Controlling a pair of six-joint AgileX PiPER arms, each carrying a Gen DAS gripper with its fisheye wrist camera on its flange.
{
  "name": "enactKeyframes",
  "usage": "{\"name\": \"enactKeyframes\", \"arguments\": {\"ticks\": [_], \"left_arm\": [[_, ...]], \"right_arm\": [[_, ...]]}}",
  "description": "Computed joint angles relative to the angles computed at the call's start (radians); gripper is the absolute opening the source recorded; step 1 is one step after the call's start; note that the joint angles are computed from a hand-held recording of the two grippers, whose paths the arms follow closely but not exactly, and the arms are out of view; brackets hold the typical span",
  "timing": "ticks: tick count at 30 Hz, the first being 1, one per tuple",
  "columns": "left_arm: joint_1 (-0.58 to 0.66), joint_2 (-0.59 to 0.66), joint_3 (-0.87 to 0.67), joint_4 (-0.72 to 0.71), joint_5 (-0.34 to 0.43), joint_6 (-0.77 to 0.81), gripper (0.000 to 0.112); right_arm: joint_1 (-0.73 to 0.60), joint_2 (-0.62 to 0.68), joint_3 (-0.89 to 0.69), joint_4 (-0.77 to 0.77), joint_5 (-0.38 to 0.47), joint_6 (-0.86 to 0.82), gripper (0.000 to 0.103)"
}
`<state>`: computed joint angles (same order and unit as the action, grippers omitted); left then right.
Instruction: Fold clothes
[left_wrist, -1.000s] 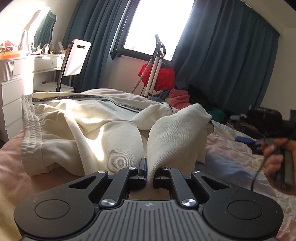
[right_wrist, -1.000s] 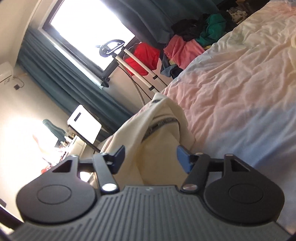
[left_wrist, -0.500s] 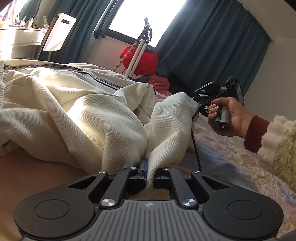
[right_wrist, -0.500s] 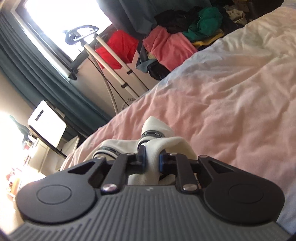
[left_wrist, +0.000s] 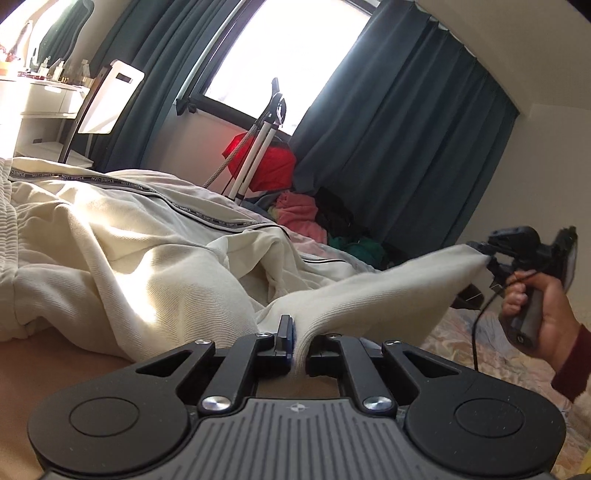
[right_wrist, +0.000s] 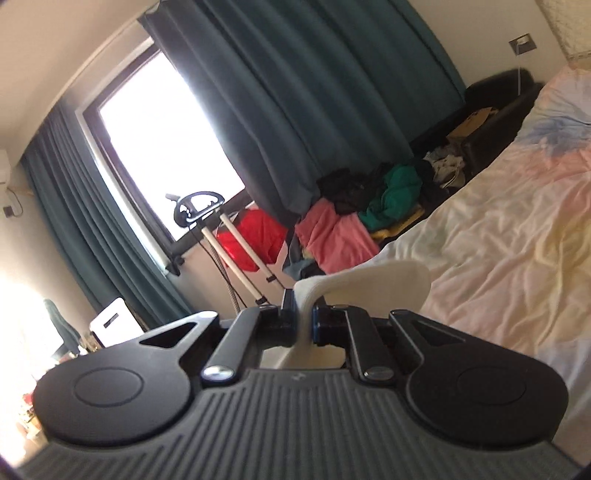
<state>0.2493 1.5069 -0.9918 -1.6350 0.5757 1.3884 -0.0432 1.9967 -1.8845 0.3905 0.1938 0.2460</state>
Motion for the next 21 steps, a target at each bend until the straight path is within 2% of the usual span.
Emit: {"name": "enactKeyframes", "arguments": {"ticks": [2,5,7,9,13,14,16,19,21], "left_arm": [[-0.03,-0.018,-0.003,0.059,-0.047,-0.055,0.007],[-0.059,-0.031,-0.017,0.225,-0.097,-0.219,0.007],[-0.074,-0.035,-0.027,0.351,-0.126,-0.343,0.007],[-0.087,-0.038,-0.034,0.472,-0.143,-0.466,0.007],[-0.107,-0.048,-0.035,0.642,-0.164,-0.626,0.007],[-0.114,-0.05,-0.035,0.664,-0.173,-0.645,0.007],[-0.117,-0.057,-0.032,0.686,-0.18,-0.662,0.007],[-0.113,-0.056,-0.038,0.699,-0.173,-0.689,0.007],[-0.112,-0.053,-0.042,0.705,-0.17,-0.704,0.007]], "right_arm": [[-0.036,-0.111,0.197,0.192,-0.038,-0.156,0.011],[-0.113,-0.22,0.404,0.469,0.014,-0.349,0.012],[-0.171,-0.243,0.469,0.502,0.119,-0.322,0.012],[-0.237,-0.233,0.483,0.509,0.269,-0.261,0.013],[-0.342,-0.204,0.583,0.816,0.436,-0.356,0.017],[-0.354,-0.194,0.601,0.875,0.443,-0.367,0.019],[-0.379,-0.172,0.634,0.987,0.459,-0.386,0.037],[-0.371,-0.161,0.639,0.995,0.383,-0.356,0.058],[-0.373,-0.131,0.628,1.064,0.359,-0.397,0.058]]}}
